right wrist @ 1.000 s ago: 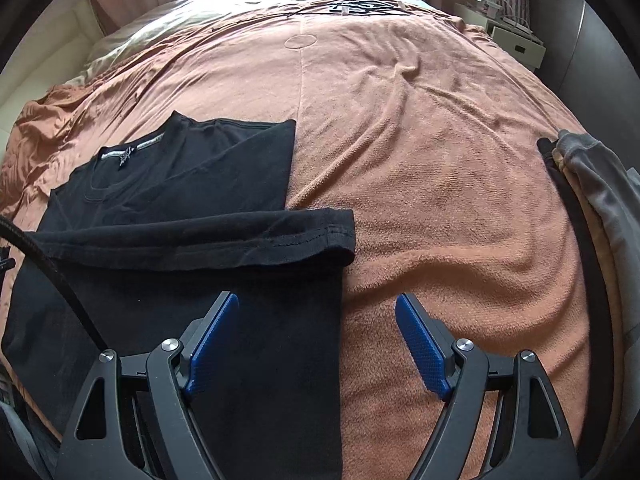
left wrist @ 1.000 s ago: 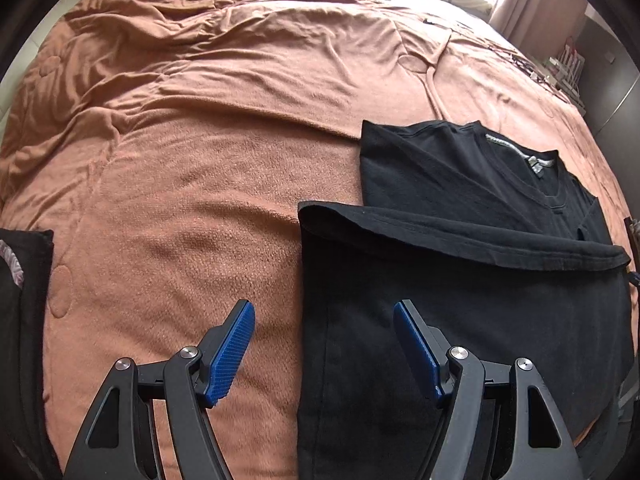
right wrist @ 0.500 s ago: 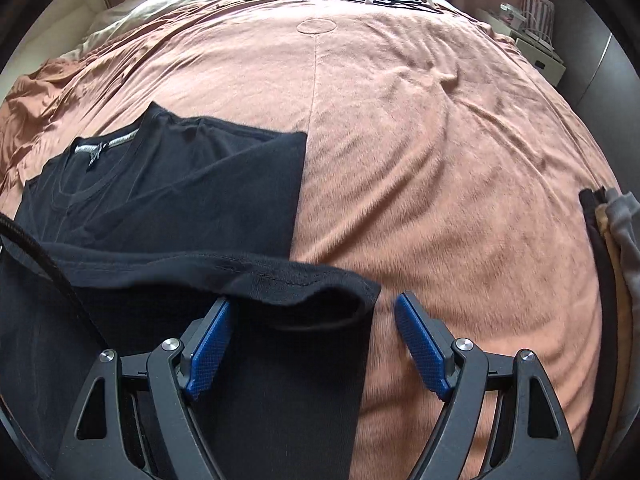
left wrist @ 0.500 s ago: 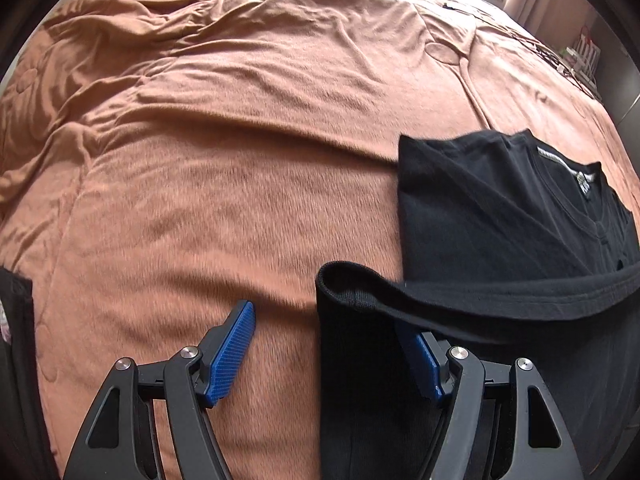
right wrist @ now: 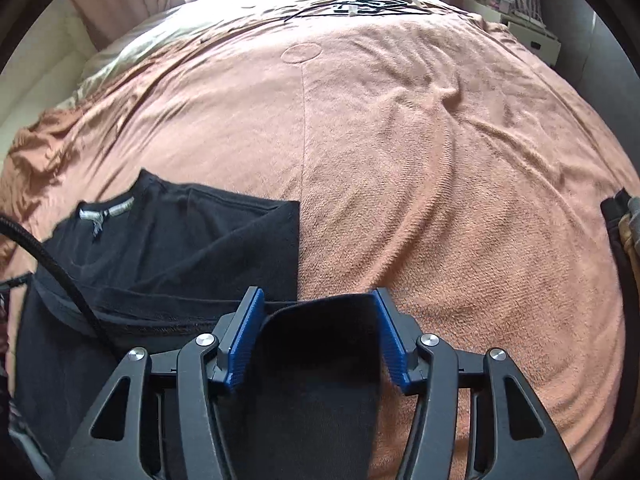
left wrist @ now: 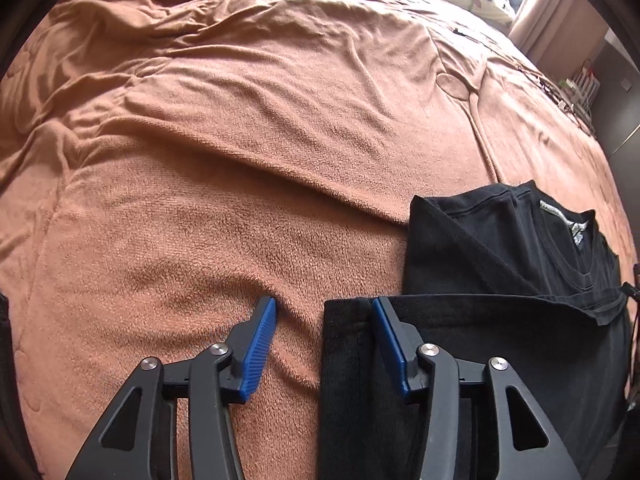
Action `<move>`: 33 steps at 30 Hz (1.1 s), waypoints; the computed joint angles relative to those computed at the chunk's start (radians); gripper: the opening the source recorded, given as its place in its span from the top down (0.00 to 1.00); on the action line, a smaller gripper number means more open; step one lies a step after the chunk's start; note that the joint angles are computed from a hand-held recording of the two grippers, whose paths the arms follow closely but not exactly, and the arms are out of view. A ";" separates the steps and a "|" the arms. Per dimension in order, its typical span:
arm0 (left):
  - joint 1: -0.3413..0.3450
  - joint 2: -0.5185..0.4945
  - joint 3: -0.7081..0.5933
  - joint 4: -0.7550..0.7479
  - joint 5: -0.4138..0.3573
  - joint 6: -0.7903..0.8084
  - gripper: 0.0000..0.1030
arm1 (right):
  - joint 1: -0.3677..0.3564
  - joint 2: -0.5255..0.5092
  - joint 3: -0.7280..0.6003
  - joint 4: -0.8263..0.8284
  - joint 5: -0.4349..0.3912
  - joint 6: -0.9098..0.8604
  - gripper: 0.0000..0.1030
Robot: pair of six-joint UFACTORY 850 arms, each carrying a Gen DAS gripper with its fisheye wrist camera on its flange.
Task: Fold small clothes
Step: 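Grasp the folded edge with the left tool while the right tool pinches beside it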
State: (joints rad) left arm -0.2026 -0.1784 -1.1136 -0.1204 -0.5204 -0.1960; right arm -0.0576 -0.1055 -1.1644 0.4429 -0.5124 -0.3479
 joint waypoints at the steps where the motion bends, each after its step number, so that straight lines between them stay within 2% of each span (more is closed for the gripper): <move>1: 0.007 0.004 0.003 -0.040 -0.003 0.031 0.51 | -0.014 0.003 0.001 0.043 -0.008 -0.035 0.49; 3: 0.016 0.012 0.012 -0.095 -0.007 0.077 0.52 | -0.039 0.017 0.011 0.118 -0.021 -0.110 0.49; 7: 0.010 0.018 0.025 -0.082 0.001 0.072 0.57 | -0.073 0.054 0.039 0.182 -0.051 -0.180 0.49; 10: 0.008 0.020 0.029 -0.101 0.012 0.085 0.72 | -0.086 0.075 0.055 0.169 -0.072 -0.189 0.49; 11: 0.009 0.020 0.028 -0.135 0.013 0.116 0.81 | -0.088 0.073 0.056 0.164 -0.078 -0.191 0.49; 17: -0.004 0.028 0.029 -0.054 0.025 0.032 0.95 | -0.066 0.034 0.034 0.125 -0.077 -0.158 0.50; 18: 0.003 0.031 0.032 -0.082 0.026 0.051 0.95 | -0.060 0.025 0.027 0.126 -0.071 -0.154 0.54; 19: 0.006 0.032 0.034 -0.098 0.027 0.059 0.95 | -0.055 0.015 0.022 0.126 -0.065 -0.148 0.66; 21: 0.013 0.038 0.042 -0.130 0.031 0.080 0.95 | -0.054 -0.002 0.012 0.158 -0.060 -0.162 0.78; 22: 0.013 0.041 0.044 -0.130 0.034 0.079 0.95 | -0.057 -0.005 0.012 0.180 -0.058 -0.173 0.91; 23: 0.012 0.046 0.046 -0.126 0.039 0.076 0.96 | -0.060 -0.007 0.009 0.187 -0.057 -0.170 0.97; 33: 0.000 0.116 0.063 -0.081 0.101 0.024 0.97 | -0.072 0.133 0.105 0.257 0.015 -0.243 0.98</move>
